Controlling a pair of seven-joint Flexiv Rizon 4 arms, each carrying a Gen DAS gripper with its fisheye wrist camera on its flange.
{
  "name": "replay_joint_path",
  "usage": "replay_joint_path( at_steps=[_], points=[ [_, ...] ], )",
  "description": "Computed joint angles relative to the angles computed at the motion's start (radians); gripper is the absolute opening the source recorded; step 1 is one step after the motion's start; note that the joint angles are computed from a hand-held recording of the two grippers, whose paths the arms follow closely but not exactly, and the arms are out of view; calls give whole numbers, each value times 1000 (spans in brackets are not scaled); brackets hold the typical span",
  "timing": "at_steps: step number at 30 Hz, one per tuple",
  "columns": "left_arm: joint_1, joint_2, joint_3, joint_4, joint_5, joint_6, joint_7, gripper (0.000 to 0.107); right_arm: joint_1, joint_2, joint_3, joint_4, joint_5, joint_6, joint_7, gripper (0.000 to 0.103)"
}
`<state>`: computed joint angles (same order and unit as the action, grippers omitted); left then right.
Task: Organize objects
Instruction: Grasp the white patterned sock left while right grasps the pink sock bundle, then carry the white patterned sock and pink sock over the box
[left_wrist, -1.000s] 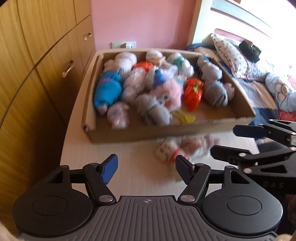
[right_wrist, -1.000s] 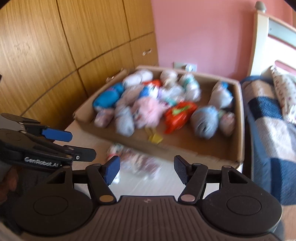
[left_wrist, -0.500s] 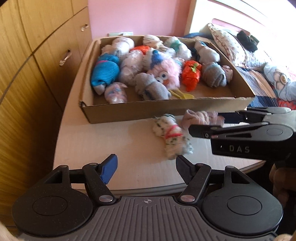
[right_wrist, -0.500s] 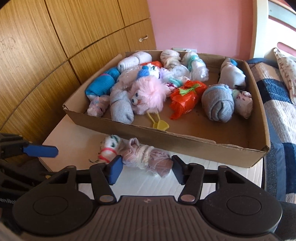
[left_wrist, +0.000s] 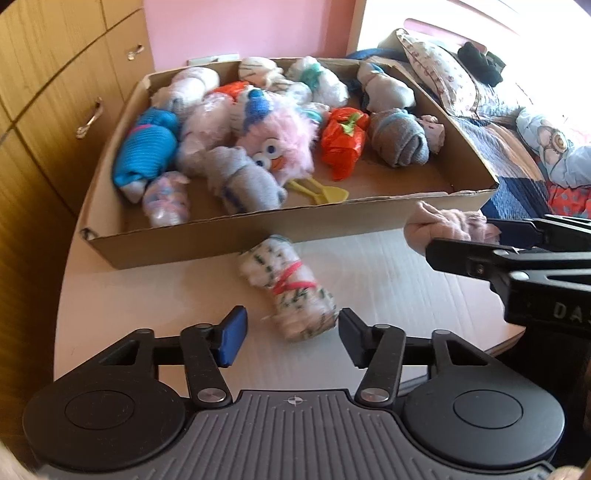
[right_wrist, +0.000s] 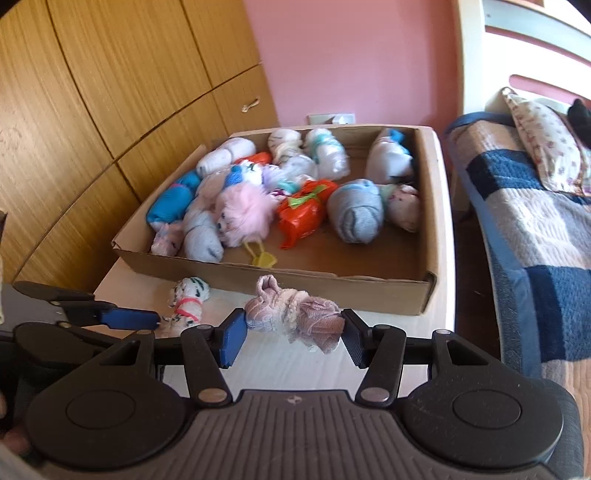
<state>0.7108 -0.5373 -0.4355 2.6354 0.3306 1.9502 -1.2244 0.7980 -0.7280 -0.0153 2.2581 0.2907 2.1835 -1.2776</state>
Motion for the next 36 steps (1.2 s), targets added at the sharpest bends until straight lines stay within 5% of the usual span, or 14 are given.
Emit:
replay_joint_path(
  at_steps=[8,12,21,29,36],
  points=[
    [-66,-5,21,-24,-26,0,-20,57,-6,-19,8,-11,-11,0,4,51],
    [-91,-6,53,-24,-18,21,-17,45,-9,-17,12,-3,-9,8,7,51],
    [-12,-11,14,-1,18,21,-16,37,4,-15,9,5,-6,12,-5,51],
    [8,-14,17,12,31,38,-20,37,6,-13,6,4,-20,-16,-11,51],
    [-54,-17,54,-13,11,47,-31,42,18,-14,-6,3,-22,-35,-12,51]
  ],
)
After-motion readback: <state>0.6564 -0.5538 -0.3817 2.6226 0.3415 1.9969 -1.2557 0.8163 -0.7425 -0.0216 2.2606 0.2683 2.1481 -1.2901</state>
